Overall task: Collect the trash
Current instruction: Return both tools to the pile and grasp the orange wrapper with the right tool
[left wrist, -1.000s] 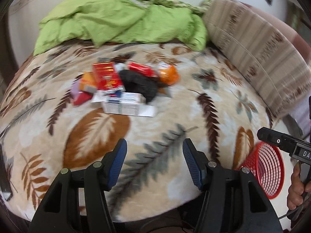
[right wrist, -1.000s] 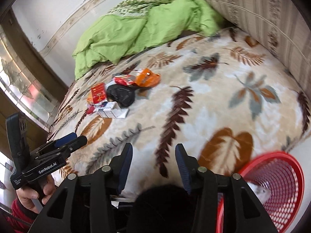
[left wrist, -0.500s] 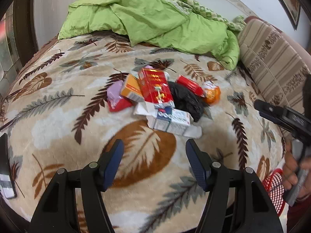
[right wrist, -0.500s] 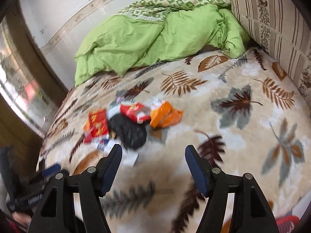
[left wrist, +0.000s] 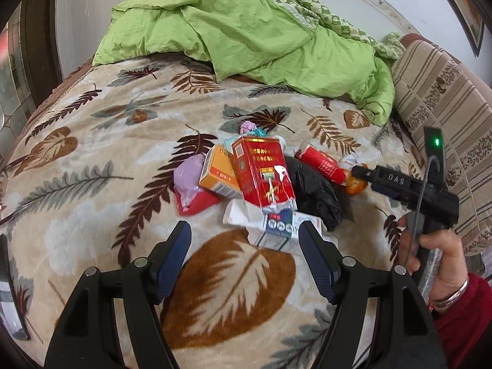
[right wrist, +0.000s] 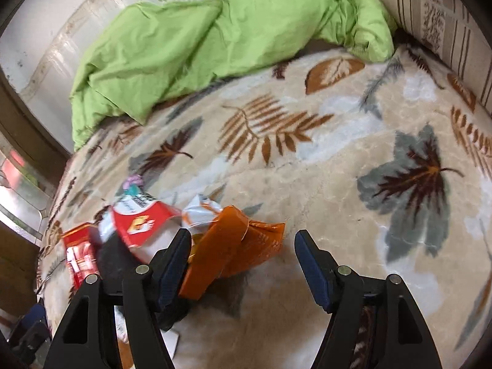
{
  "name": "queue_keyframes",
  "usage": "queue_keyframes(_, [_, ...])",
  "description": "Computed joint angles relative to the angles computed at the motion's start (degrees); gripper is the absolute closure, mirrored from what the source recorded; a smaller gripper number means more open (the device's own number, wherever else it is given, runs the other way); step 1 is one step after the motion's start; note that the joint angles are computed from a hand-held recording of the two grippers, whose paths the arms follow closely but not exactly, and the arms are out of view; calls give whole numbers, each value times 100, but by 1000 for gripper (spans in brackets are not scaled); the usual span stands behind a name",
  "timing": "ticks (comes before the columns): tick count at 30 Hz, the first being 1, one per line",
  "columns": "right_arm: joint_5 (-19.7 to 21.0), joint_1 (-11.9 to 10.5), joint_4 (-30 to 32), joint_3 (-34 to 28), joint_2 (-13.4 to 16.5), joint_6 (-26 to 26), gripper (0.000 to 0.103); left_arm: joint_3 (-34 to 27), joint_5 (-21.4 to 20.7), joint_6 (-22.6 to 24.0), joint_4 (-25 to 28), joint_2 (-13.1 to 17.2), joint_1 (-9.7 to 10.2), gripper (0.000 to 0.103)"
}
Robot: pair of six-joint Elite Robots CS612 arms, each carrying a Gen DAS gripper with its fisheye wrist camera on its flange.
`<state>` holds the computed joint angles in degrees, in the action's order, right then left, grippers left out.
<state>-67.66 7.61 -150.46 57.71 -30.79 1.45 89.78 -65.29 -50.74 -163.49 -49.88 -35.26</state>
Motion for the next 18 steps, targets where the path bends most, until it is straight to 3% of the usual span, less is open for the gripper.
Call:
queue_keyframes(4, [277,-18,107,-81,104,87,30,-276,-49,82,120,183,95,32])
queue_keyframes(7, [380,-43,-151,86,45,129,39,-510,-95,82,273,329,168,32])
queue_keyframes(18, [804,-221,-1069,1092,-488,206,43,-1235,-384,-59,832,813,379,32])
